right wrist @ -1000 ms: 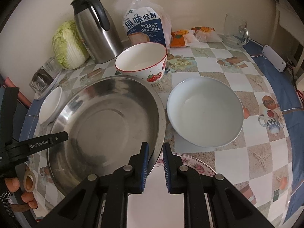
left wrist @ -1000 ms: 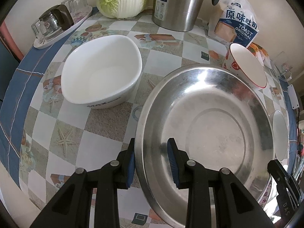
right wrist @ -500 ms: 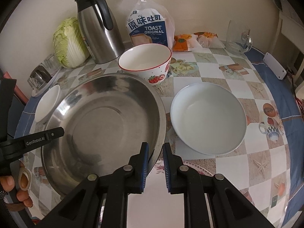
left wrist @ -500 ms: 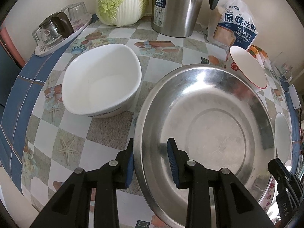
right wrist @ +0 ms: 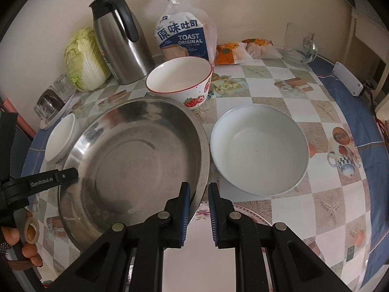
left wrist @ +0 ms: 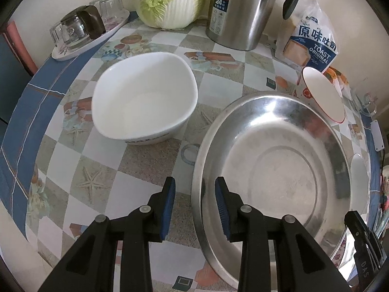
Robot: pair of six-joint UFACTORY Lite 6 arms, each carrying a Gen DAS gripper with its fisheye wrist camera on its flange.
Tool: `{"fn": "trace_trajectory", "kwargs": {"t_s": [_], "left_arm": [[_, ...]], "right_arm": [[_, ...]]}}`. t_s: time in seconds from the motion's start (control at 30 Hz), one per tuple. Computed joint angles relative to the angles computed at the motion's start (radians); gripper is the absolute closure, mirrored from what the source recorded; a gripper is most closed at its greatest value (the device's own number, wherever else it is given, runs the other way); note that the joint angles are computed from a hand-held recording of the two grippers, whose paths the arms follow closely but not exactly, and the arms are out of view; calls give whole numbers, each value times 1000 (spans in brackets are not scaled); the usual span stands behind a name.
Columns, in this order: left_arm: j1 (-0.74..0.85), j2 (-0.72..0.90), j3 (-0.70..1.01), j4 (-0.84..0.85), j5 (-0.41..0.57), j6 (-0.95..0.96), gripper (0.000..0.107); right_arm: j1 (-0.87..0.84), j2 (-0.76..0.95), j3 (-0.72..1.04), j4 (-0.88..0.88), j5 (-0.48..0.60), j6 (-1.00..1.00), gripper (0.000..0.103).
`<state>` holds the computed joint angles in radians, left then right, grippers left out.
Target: Organize plates and bowls
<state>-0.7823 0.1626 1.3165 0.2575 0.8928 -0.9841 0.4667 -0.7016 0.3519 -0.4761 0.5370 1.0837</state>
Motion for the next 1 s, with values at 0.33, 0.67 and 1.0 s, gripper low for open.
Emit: {"fn": "trace_trajectory", "kwargs": {"t_s": [0.33,0.67,1.0], "left_arm": [[-39,-21,34,69,51,-46,34],[-122,-34,31,174,86,-123,13],[-220,-133,-66,254,90,-276,12]], "right_arm": [[-23,-72,7,26,72,-29,83],[61,-87,21,-33,141,56,34],[195,-143,4,-96,248,176,21]]}}
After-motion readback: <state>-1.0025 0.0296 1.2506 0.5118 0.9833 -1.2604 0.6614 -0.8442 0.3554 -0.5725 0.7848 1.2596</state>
